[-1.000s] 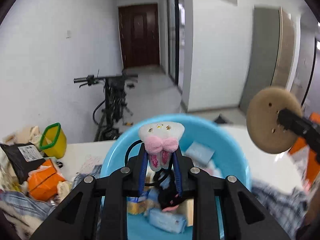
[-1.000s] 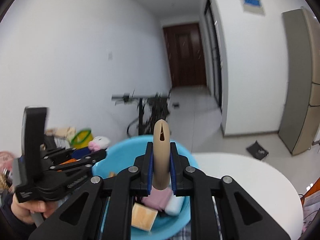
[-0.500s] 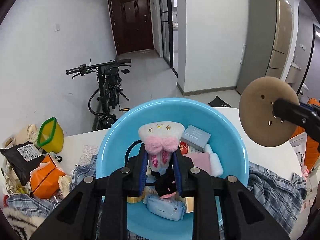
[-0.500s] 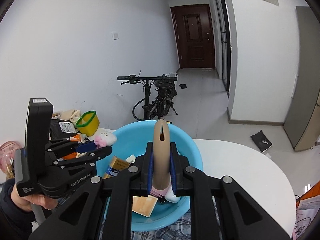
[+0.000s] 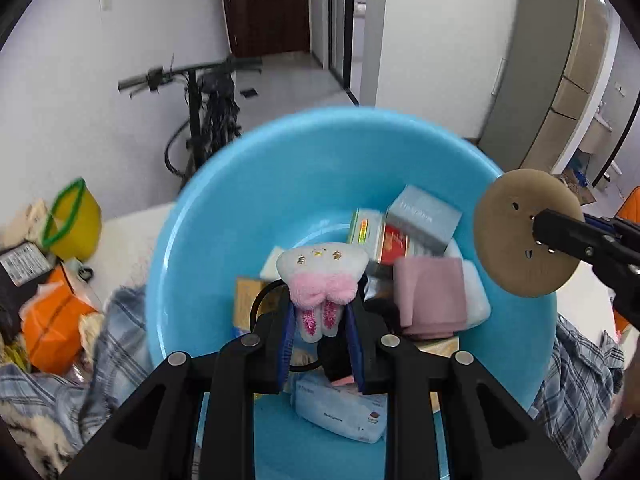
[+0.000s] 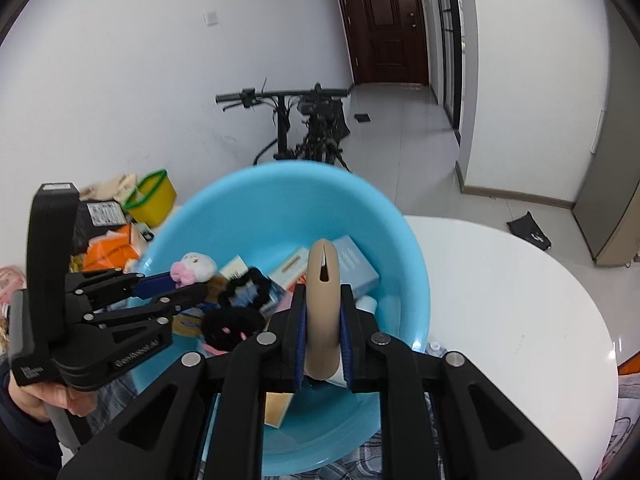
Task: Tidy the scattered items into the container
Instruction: 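Open the left gripper to drop the clip while the right gripper drops the coaster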
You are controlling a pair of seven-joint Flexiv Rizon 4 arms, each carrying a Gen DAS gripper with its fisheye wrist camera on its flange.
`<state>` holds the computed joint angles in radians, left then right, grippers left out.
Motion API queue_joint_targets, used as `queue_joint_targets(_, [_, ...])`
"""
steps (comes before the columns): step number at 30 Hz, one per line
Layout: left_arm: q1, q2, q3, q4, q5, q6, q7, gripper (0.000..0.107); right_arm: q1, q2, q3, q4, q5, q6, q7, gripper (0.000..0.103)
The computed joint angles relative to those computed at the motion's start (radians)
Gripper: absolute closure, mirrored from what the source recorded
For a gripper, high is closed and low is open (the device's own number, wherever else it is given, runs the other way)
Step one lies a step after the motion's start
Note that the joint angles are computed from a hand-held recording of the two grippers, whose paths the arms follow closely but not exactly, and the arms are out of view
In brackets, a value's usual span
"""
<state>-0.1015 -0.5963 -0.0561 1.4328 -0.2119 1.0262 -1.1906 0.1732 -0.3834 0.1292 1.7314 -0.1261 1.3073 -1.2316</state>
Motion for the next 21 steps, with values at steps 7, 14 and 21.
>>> queue_joint_targets(7, [0.028,0.012,-0.04,0.043,-0.058,0.065,0.027,0.059,0.003,-0.002,-0.001,-0.001,-0.006,0.001,0.0,0.09])
queue_joint_targets(14, [0.006,0.033,-0.01,0.084,-0.04,0.213,0.011,0.015,0.024,0.017,-0.029,0.022,-0.055,0.031,0.032,0.09])
queue_joint_targets(21, [0.012,0.049,-0.023,0.106,-0.028,0.21,0.045,0.015,0.014,-0.003,-0.011,0.0,-0.048,0.045,0.025,0.088])
